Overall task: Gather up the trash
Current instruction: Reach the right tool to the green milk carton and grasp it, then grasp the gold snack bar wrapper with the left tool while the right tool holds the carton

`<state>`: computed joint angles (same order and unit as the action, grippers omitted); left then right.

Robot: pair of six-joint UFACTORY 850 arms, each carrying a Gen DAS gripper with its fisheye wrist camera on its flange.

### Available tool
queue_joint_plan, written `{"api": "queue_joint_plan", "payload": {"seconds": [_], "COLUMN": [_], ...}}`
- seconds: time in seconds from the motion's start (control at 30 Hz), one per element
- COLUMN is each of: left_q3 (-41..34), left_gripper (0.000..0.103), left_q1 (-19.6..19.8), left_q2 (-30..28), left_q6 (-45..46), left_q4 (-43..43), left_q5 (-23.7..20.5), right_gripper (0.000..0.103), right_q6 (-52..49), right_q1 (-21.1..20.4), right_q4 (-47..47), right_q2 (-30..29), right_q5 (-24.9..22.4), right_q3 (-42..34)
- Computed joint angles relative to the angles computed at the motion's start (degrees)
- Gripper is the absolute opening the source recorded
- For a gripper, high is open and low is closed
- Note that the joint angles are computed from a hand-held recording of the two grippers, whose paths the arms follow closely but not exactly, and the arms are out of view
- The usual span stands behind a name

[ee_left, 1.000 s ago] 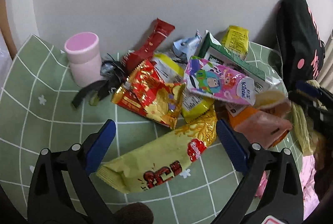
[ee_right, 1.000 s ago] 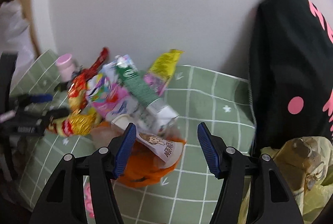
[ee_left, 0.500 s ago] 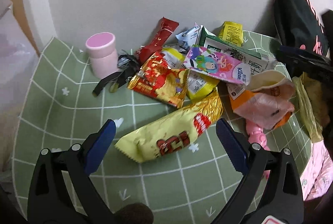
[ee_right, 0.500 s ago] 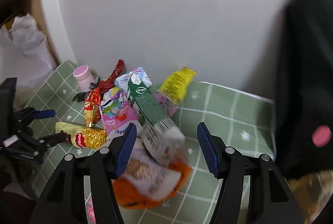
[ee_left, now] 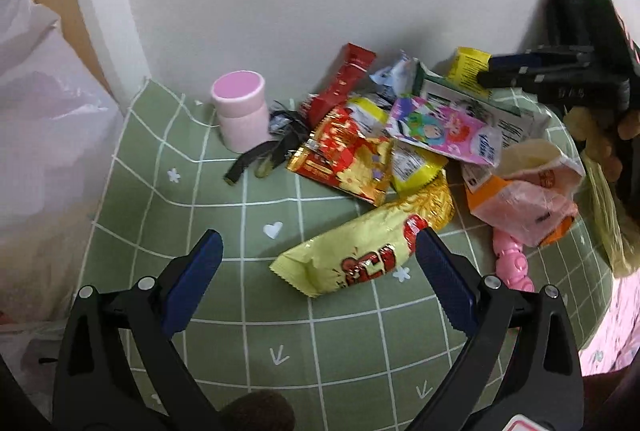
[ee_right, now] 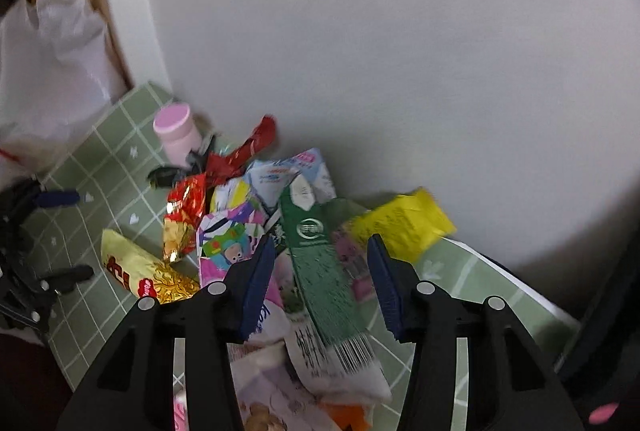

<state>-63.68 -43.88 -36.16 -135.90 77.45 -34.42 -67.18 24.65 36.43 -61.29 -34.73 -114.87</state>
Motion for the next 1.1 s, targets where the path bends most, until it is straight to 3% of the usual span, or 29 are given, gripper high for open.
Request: {"api": "queue_joint_plan", "payload": {"seconds": [0.17, 0.27, 0.33, 0.63, 0.93, 1.0, 1.1], "left_q3": [0.9, 1.2, 1.2, 1.3, 3.2, 2.8, 2.4], "left_gripper": [0.092, 0.092, 0.092, 0.092, 0.092, 0.091, 0.091], "left_q1": [0.5, 0.9, 1.0, 1.7, 4.0, 4.0, 3.5], "left_q2": [1.0, 1.2, 1.2, 0.5, -1.6, -1.9, -1.5], "left_q6": [-2.5, -4.3, -4.9, -10.6, -31.5, -37.5, -42.1], "left_q4": [1.5, 3.4, 4.3, 11.6, 34.9, 43.4, 51.8], "left_q5": [-0.2, 0.6, 1.0, 3.7, 12.8, 14.9, 15.3], "right_gripper": [0.045, 0.042, 0.034, 0.031, 0.03, 0.03, 0.03], "right_q6": [12.7, 16.1, 15.7, 8.4, 2.3, -0.3, -7.5], "right_q1": [1.3, 0.8, 0.4, -4.3, -8.5, -8.7, -9.8], "right_q4": [-11.5, -11.7, -9.8, 5.1, 18.3, 21.2, 30.0], "right_q2": [-7.7, -11.2, -10.7, 2.5, 12.8, 14.5, 16.8], "right_q5": [-6.3, -11.9, -11.8, 0.0, 11.7, 14.4, 15.7], "right_q3": [-11.5, -17.3, -16.6, 3.3, 19.0, 21.6, 24.9]}}
